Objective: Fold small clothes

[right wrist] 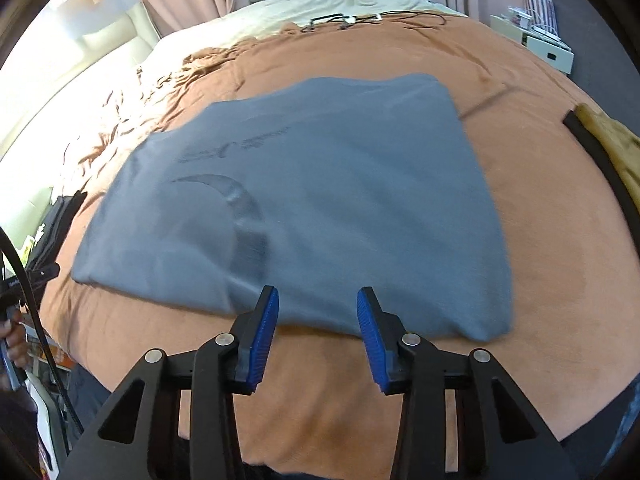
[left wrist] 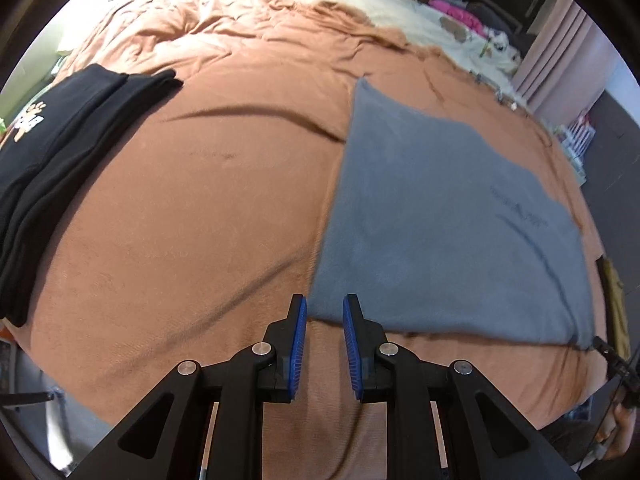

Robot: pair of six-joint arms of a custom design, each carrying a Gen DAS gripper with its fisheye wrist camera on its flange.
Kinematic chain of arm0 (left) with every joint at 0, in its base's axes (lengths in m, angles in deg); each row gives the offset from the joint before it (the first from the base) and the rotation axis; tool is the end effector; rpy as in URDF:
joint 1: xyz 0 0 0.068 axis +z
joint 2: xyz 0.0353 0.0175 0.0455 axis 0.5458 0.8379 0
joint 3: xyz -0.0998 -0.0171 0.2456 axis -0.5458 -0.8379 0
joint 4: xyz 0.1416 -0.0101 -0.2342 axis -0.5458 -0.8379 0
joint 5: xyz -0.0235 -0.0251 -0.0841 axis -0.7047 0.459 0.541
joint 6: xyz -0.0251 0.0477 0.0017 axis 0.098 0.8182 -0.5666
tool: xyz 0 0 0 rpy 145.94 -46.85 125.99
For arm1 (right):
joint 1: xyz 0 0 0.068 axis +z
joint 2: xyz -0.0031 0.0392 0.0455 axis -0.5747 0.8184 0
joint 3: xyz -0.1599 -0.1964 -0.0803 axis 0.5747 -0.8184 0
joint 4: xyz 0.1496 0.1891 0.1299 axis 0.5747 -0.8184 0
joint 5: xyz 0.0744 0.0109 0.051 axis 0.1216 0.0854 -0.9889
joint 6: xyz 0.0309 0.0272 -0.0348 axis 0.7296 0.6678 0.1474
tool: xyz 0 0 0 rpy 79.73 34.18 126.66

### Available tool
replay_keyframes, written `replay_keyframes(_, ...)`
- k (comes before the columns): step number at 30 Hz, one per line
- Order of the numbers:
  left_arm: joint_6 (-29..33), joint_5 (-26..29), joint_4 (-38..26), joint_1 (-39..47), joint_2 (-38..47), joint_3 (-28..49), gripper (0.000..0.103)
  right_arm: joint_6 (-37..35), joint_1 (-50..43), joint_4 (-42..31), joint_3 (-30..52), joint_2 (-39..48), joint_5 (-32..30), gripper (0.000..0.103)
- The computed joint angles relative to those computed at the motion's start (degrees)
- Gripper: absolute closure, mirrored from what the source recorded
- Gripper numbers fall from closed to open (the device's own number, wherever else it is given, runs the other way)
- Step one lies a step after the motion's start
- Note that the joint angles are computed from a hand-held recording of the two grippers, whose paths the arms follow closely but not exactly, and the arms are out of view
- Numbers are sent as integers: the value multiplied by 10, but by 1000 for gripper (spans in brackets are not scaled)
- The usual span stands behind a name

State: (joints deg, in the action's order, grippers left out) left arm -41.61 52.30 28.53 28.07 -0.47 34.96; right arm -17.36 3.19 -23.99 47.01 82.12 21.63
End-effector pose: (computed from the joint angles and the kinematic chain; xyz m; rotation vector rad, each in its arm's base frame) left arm 0.2362 -0.0236 0.1460 -0.3196 2.5958 -0.2640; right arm 0.1937 0.1415 0.2335 0.1279 2.4364 0.3074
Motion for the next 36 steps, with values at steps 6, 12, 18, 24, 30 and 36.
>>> replay_keyframes(6,-1,12,18,-29,18,12,82,20,28,41,45,92,20,65)
replay_keyframes(12,4,31,51,-28,85,32,82,28,39,55,119,197,44,65)
replay_keyframes(18,22,35,81,-20,141,35,82,5,49,61,201,291,50,65)
replay_keyframes(24,29,-9,108,-17,152,22,101,-9,65,59,226,359,58,65)
replay_keyframes(30,36,-9,134,2,160,9,101,-20,101,50,186,339,89,65)
replay_keyframes(36,29,9,106,9,155,23,101,-9,98,30,155,279,63,66)
